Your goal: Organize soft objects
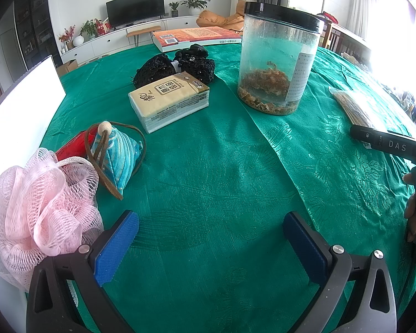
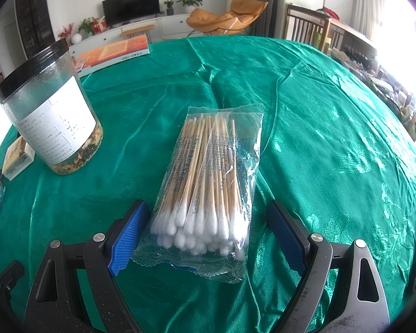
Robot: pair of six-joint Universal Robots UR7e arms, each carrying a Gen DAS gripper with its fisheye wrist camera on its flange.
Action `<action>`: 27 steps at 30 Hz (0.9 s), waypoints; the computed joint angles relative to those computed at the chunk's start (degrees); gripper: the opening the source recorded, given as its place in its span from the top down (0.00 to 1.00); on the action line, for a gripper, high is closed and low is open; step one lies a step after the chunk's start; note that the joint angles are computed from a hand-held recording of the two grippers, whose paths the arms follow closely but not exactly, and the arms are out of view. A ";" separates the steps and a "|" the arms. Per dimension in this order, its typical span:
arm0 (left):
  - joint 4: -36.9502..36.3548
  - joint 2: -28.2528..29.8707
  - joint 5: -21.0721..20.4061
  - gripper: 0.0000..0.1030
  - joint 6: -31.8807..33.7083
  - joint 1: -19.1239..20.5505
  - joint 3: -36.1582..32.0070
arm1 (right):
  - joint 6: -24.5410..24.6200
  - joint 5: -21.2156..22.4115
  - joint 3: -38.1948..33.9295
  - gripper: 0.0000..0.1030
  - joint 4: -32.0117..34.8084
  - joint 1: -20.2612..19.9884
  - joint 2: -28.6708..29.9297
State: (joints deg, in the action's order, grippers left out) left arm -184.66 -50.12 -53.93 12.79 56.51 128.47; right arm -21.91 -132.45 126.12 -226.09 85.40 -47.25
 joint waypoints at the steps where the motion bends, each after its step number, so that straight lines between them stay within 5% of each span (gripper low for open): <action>1: 0.00 0.00 0.00 0.00 0.00 0.00 0.00 | -0.01 0.02 0.00 0.14 0.01 -0.02 -0.02; 21: 0.03 0.00 0.10 0.00 -0.01 -0.03 0.01 | -0.16 0.29 0.09 0.14 0.02 -0.25 -0.20; 27: 4.47 -4.43 -0.14 0.00 -2.02 -1.20 4.08 | -0.18 0.35 0.11 0.14 0.03 -0.28 -0.22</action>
State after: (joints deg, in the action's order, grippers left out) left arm -180.19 -54.55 -54.07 10.77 55.31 132.55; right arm -22.09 -132.10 126.23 -226.06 85.12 -47.48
